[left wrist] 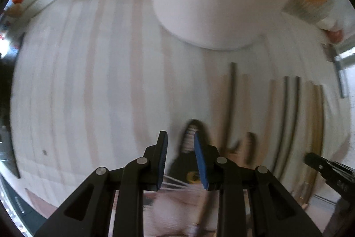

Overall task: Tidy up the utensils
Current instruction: 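Grasp a light wooden chopstick with the left tool while the right tool grasps another, then lift the wooden chopsticks off the mat with both tools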

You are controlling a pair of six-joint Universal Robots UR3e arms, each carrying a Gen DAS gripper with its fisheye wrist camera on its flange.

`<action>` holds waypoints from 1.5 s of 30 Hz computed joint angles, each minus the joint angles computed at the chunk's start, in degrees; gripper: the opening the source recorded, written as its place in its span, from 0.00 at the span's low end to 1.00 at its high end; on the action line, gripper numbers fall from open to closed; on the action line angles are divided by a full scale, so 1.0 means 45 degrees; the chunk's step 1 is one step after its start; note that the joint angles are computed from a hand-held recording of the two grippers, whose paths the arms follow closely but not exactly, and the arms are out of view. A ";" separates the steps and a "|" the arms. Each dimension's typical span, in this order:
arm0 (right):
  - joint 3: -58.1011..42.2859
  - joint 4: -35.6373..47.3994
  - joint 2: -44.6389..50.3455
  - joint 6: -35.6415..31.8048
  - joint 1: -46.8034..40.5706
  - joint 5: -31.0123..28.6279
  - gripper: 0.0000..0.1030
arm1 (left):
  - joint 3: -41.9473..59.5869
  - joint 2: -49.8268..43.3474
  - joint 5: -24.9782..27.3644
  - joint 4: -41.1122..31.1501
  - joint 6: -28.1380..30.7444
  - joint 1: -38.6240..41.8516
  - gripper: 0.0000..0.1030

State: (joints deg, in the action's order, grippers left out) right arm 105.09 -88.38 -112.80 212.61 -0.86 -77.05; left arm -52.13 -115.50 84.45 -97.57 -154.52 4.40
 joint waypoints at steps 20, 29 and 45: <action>-0.0366 0.0272 0.0227 -0.1974 -0.0409 -0.0547 0.00 | -0.3209 0.0240 0.0714 0.4102 -0.1285 -0.2339 0.16; -0.0556 -0.0719 0.1542 -0.0626 0.0941 -0.0387 0.00 | -0.2927 0.0457 0.1626 0.3153 -0.2466 -0.2008 0.04; -0.2432 0.0947 0.3101 -0.2566 0.0110 -0.0249 0.00 | -0.6807 0.3113 0.1562 0.3792 -0.2980 -0.2451 0.05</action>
State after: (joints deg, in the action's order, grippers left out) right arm 94.14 -84.11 -98.85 201.06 -0.36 -78.17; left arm -82.77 -101.49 91.48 -80.51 -167.93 -6.63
